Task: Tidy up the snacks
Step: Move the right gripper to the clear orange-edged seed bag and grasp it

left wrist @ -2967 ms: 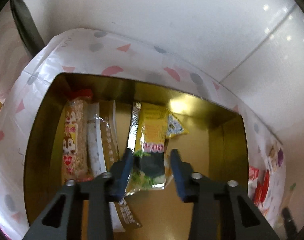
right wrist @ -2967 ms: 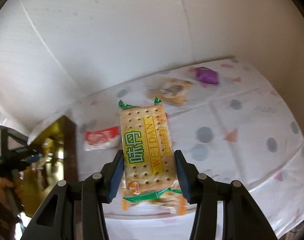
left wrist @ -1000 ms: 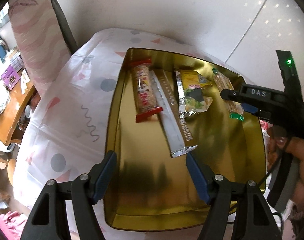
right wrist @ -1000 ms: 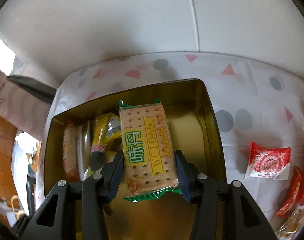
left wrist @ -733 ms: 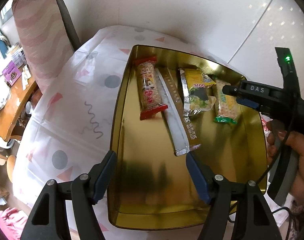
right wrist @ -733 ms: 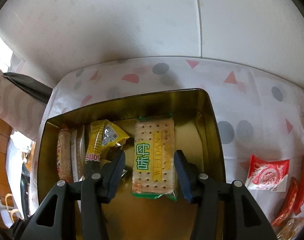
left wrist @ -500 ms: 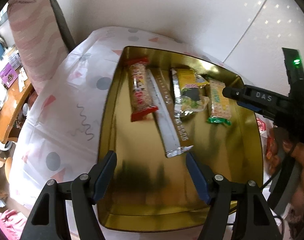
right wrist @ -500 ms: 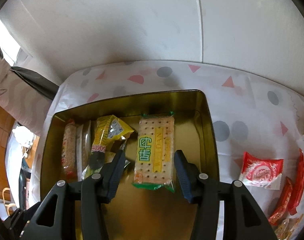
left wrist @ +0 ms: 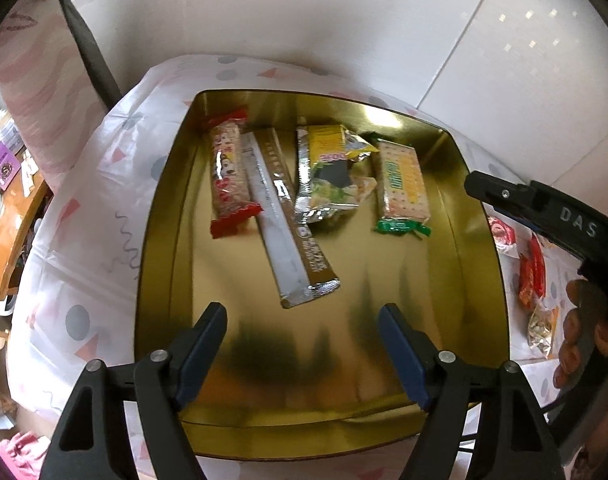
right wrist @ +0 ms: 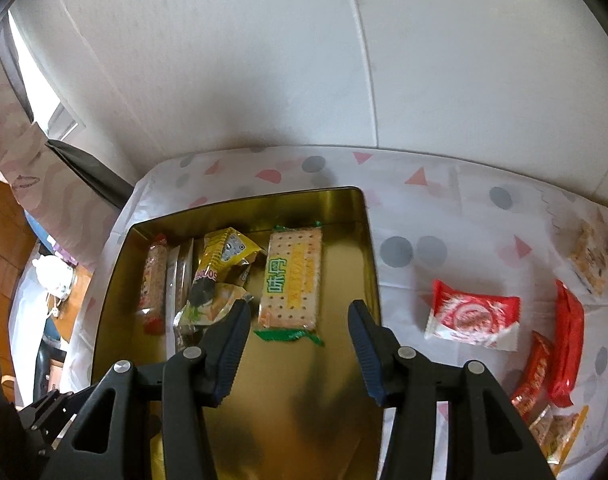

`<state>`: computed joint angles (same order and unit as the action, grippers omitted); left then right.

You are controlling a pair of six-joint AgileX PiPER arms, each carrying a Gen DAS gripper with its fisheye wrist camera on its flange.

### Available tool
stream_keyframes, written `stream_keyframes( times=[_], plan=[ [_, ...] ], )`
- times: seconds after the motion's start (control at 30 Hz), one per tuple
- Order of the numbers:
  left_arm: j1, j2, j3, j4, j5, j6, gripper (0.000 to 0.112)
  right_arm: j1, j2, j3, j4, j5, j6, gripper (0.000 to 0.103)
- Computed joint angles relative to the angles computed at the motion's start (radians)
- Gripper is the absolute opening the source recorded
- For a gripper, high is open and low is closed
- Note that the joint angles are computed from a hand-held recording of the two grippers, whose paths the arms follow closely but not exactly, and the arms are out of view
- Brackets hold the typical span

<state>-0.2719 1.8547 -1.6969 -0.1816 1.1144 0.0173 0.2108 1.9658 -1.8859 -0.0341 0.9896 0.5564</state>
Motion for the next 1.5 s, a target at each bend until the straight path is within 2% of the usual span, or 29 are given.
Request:
stream_keyframes(
  times=[0.4,0.8,1.2,1.4,1.5],
  plan=[
    [-0.057,-0.024,0.023,0.004,-0.003,-0.011,0.08,-0.018,-0.204,0.282,-0.038,-0.092,0.067,0.052],
    [-0.13,-0.053,0.039,-0.042,-0.045,-0.002,0.081,-0.076,-0.394,0.499,-0.112,-0.107,0.115,0.052],
    [-0.234,-0.033,-0.003,-0.073,-0.019,0.083,0.083,-0.299,-0.612,0.802,-0.047,-0.087,0.007,0.052],
    [-0.276,-0.029,-0.017,-0.068,-0.023,0.102,0.085,-0.414,-0.66,0.854,0.002,-0.063,-0.115,0.053],
    [-0.287,-0.022,-0.027,-0.072,-0.02,0.112,0.085,-0.438,-0.647,0.843,0.043,-0.077,-0.223,0.058]
  ],
)
